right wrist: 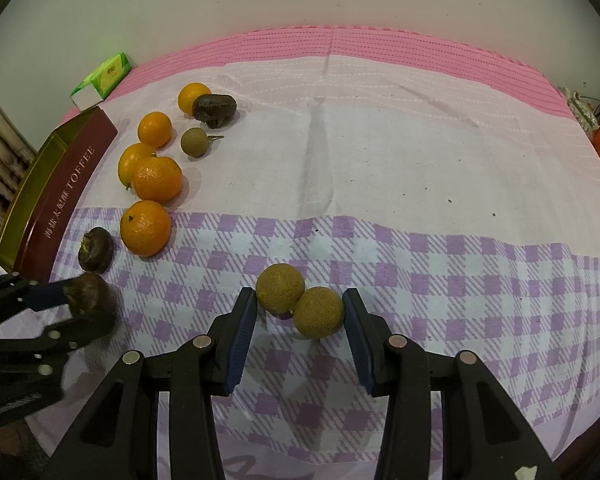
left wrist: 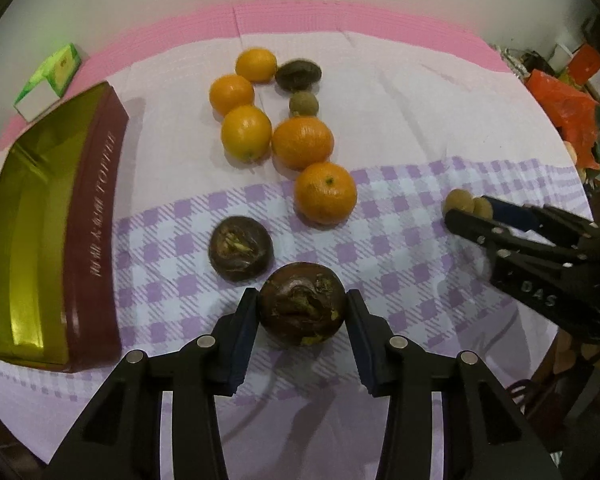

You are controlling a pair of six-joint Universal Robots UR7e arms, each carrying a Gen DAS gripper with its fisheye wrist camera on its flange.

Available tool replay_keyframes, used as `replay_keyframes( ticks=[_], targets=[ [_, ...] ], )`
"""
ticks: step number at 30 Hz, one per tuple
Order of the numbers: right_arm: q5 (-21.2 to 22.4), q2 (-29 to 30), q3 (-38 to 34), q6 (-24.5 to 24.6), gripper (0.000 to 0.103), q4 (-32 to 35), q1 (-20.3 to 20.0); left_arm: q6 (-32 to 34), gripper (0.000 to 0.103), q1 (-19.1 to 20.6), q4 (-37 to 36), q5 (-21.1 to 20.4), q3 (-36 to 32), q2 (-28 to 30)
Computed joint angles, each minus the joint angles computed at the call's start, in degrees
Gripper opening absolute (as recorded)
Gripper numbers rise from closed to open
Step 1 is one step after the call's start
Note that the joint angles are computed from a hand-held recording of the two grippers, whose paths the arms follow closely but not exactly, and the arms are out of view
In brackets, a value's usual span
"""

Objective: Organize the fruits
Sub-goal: 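Carry the dark brown fruit over the tin tray and open the left gripper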

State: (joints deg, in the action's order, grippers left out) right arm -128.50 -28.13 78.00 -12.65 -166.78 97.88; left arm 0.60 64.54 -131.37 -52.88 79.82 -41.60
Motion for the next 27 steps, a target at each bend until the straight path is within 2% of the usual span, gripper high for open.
replay_keyframes(
  ticks=[6, 11, 22, 27],
  targets=[
    [-0.29, 0.07, -0.08, -0.21, 0.041, 0.01, 0.05, 1.5, 0.044, -0.22, -3.04, 0.15, -0.1, -2.1],
    [-0.65, 0.66, -0.6, -0.61, 0.041, -0.19, -0.05, 2.74, 0.044, 0.36, -5.21, 3.26, -2.0, -2.91],
    [-1.81, 1.44, -1.02, -1.83, 0.041, -1.19, 0.24, 3.29, 0.044, 5.52, -4.11, 11.23, -7.22, -3.55],
    [-2.48, 1.82, -1.28, -1.97, 0.041, -1.47, 0.43, 1.86, 0.044, 7.82, -2.18, 11.63, -8.39, -3.81]
  ],
)
